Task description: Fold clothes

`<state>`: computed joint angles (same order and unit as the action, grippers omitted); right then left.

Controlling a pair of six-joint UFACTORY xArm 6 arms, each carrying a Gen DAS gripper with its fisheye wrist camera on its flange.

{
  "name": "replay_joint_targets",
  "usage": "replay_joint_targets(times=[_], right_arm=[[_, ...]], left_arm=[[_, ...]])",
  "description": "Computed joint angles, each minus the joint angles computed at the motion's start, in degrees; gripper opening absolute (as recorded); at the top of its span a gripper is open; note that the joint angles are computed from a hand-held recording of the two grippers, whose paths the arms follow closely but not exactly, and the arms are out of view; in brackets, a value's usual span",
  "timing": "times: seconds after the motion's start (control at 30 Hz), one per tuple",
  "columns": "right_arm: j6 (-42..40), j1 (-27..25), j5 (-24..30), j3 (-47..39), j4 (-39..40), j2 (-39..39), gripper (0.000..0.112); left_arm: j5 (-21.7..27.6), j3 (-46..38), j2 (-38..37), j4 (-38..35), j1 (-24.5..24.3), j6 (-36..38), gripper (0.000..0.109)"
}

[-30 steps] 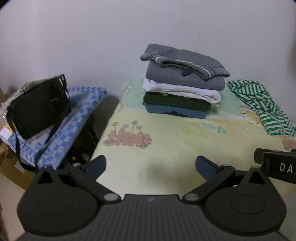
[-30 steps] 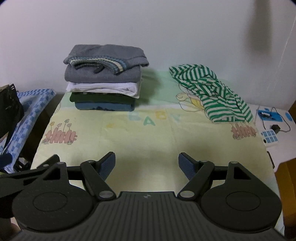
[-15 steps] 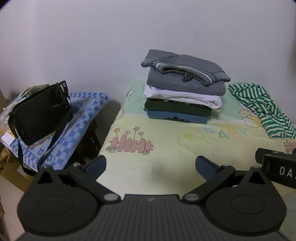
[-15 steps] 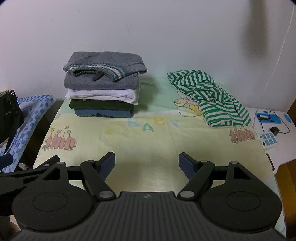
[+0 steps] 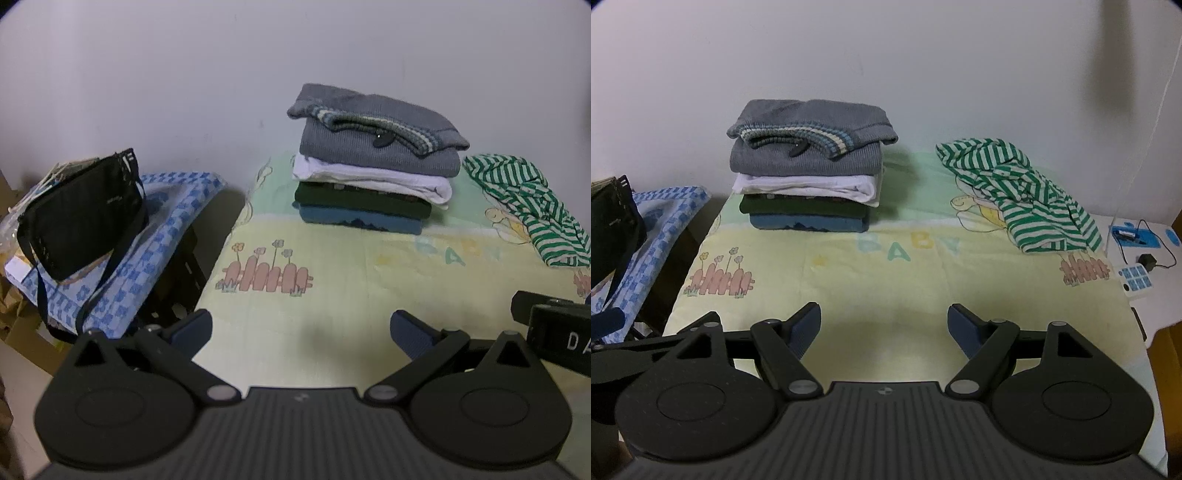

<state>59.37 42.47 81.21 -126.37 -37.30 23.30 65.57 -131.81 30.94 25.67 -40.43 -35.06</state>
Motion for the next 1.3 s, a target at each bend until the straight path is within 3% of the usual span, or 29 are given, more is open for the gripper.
replay_joint_targets(times=[0.53,1.3], right_arm=[[-0.2,0.2,0.0,0.8,1.0,-0.3,0.078],[0.7,-0.3,-4.6,5.2,1.5,-2.6,0.078]], left_arm=[[1.5,1.5,-0.7,-0.9,0.1,-0.1,0.103],[2.2,0.9,-0.7,0.0,0.1,0.6,0.103]])
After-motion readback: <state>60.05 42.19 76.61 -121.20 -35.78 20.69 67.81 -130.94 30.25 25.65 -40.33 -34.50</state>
